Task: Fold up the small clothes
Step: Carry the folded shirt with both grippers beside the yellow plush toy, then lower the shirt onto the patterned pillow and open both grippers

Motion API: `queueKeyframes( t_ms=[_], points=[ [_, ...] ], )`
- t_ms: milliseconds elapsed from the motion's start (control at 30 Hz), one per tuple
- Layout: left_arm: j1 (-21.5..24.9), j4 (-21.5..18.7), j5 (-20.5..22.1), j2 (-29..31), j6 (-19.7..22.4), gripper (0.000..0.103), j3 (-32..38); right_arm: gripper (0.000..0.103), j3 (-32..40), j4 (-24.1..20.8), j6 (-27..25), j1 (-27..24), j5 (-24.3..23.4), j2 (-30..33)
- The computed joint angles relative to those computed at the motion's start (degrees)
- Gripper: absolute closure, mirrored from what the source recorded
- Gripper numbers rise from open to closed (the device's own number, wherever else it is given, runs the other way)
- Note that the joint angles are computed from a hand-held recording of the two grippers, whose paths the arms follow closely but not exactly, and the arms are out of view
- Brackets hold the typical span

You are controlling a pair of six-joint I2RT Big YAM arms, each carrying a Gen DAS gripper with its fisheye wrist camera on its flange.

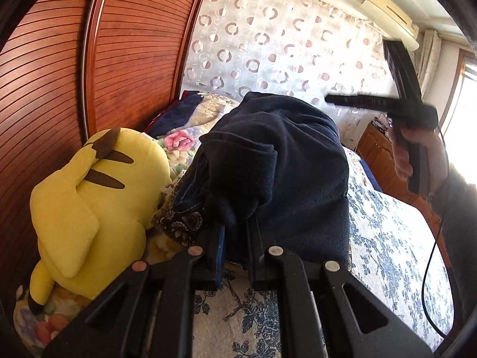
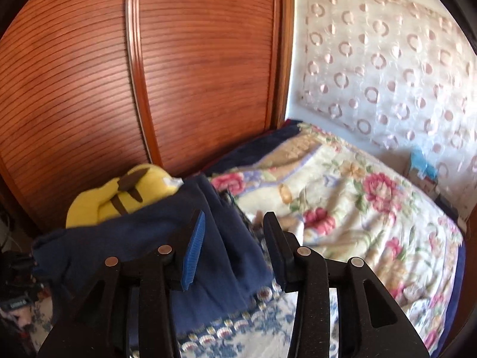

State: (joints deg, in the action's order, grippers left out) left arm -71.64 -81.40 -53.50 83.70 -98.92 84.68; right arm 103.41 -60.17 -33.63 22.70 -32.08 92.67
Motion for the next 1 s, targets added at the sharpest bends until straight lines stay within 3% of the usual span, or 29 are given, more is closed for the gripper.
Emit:
queueKeyframes(
  t_ms=[333, 567, 667, 733, 800, 867, 933, 1000],
  points=[
    [0.0, -0.1, 0.2, -0.1, 0.2, 0.094, 0.0, 0.063, -4.1, -4.6, -5.5, -3.7, -2.7, -0.1],
    [-0.1, -0.5, 0.2, 0.1, -0.1, 0.094, 0.3, 0.07, -3.8, -7.6, -9.9, -3.9, -1.6, 0.6],
    [-0.1, -0.7, 0.2, 0.2, -0.1, 0.094, 0.4, 0.08, -4.5, -6.8, -10.9, -3.3, -0.8, 0.7],
    [-0.1, -1.0, 0.3, 0.3, -0.2, 0.094, 0.6, 0.096, -5.2, -6.1, -12.4, -2.9, -1.1, 0.4],
    [-0.1, -1.4, 0.3, 0.5, -0.6, 0.094, 0.8, 0.099, -5.7, -5.3, -13.9, -2.5, -0.9, 0.0],
    [-0.1, -1.6, 0.4, 0.6, -1.1, 0.094, 0.7, 0.101, -5.9, -2.3, -10.6, -2.7, -0.1, -0.6],
    [-0.1, -0.2, 0.5, 0.3, -0.3, 0.094, 0.1, 0.102, -6.1, 4.3, -2.7, -3.4, 2.2, -1.2],
    [-0.1, -1.4, 0.5, 0.8, -0.9, 0.094, 0.8, 0.102, -3.7, 3.3, 0.8, -3.8, 1.0, 0.1]
  ],
)
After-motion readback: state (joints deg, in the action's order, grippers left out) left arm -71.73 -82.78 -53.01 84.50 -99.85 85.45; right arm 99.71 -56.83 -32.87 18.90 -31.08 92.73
